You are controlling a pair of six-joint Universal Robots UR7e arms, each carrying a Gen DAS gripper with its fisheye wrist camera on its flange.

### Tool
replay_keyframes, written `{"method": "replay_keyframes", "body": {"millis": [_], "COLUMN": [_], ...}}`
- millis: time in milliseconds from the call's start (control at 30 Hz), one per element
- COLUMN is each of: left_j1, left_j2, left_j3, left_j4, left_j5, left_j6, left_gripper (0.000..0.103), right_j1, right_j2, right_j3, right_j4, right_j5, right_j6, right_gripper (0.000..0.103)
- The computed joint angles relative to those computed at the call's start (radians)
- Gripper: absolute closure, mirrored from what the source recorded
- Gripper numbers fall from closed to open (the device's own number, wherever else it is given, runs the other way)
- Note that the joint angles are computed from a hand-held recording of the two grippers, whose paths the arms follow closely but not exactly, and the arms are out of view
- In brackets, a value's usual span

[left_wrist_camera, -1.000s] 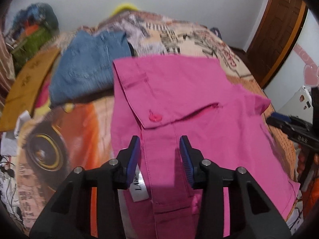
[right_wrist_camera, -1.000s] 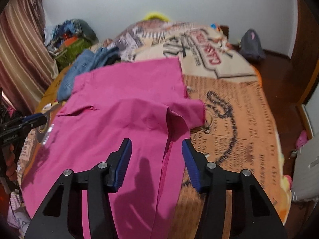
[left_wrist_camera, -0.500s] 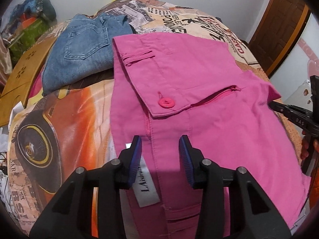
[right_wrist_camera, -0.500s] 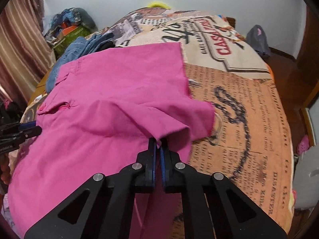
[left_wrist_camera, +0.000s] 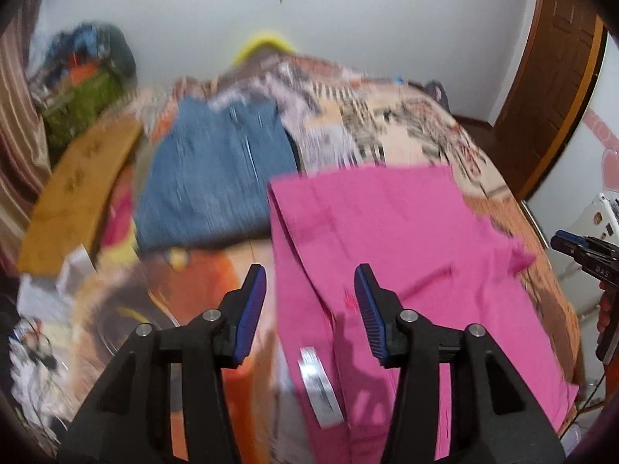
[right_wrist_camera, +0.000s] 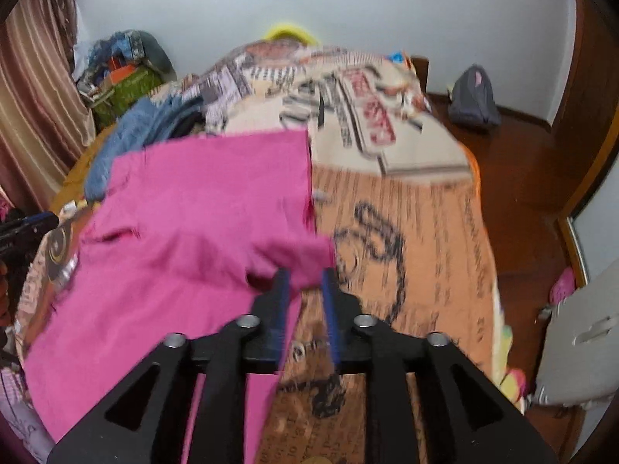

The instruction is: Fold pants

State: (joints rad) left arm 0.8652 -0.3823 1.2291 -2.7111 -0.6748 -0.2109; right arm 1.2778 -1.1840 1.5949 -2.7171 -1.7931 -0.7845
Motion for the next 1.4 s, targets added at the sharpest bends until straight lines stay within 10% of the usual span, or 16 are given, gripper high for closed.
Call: {"method": "replay_keyframes", "body": {"millis": [433, 933, 1100, 1200, 1400], "left_j1": [0.109, 0.194, 0.192, 0.187, 0.166], "left_j2": [0.188, 0.358, 0.374, 0.375, 0.341], "left_j3": [-0.408, -0.705, -0.726, -0.722, -0.665], "left_j4": [0.186, 0.324, 0.315, 0.310, 0.267], "left_j5": [-0.023, -0.136, -0.125, -0.104, -0.089], "left_j6": [0.094, 0.147, 0.169, 0.173, 0.179], "left_gripper": [0.044, 0.047, 0.069, 0.076, 0.095], "right_j1": [0.064, 0.060, 0.054, 0.055, 0.063], "right_j2": [0.182, 0.521, 0.575, 0.565, 0.538], "right_j3": [-0.226, -0.698, -0.775, -0.757, -0.700], "right_j4": [-0.016, 0.288, 0.336, 0.337, 0.268], "right_j5": [0.026, -0.065, -0.044, -0.022, -0.017], "right_j6": [-0.010, -0.033, -0.020, -0.030, -0.047], "right_gripper": [0.041, 0.041, 0.060, 0.096, 0.099]}}
